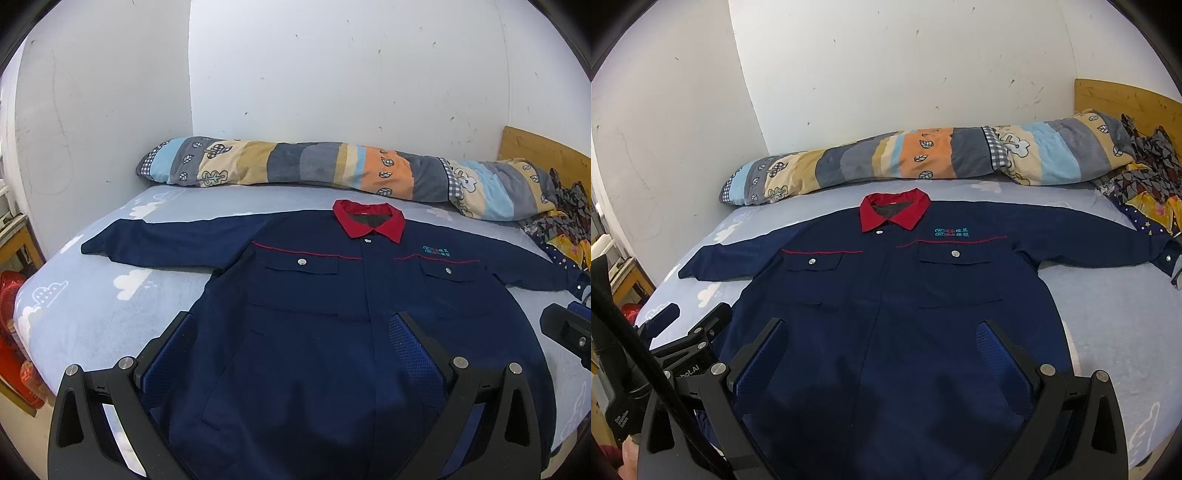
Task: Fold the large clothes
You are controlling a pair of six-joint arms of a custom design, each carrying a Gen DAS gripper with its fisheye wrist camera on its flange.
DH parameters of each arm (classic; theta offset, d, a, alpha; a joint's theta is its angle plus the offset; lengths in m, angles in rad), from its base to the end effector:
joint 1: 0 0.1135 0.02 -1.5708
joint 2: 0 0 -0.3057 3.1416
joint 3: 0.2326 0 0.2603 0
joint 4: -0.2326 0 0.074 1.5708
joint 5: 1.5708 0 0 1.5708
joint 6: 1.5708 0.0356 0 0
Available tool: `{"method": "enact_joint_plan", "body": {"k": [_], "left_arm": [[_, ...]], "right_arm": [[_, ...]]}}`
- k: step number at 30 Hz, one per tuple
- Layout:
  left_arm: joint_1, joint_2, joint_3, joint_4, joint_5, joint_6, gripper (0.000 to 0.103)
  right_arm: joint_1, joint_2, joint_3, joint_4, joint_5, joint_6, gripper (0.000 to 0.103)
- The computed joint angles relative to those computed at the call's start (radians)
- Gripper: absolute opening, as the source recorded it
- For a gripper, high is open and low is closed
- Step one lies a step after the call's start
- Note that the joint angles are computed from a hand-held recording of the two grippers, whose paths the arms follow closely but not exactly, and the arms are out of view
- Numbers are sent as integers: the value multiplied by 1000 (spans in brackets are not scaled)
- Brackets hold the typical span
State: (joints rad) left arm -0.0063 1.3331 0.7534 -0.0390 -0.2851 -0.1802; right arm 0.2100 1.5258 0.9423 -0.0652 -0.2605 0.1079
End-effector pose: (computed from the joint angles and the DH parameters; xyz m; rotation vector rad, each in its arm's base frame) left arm 0.2810 0.0082 0.2593 -0.3472 2.1403 0.2052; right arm 0.3278 0.0792 0.2639 -0.2585 2.2184 0.4635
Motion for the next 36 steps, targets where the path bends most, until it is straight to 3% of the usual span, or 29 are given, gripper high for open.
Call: {"method": "enact_joint_plan", "body": {"k": [23,31,36], "left_arm": [[6,-7,-14,9,11,4,103],[-5,93,75,28,-9,9,103],[-57,187,170,8,-12,30,103]], "right_arm": [[-48,21,21,-28,-32,9,103],[-290,96,135,-79,-227,120,103],[-466,243,290,-172,-333,131,103]]}}
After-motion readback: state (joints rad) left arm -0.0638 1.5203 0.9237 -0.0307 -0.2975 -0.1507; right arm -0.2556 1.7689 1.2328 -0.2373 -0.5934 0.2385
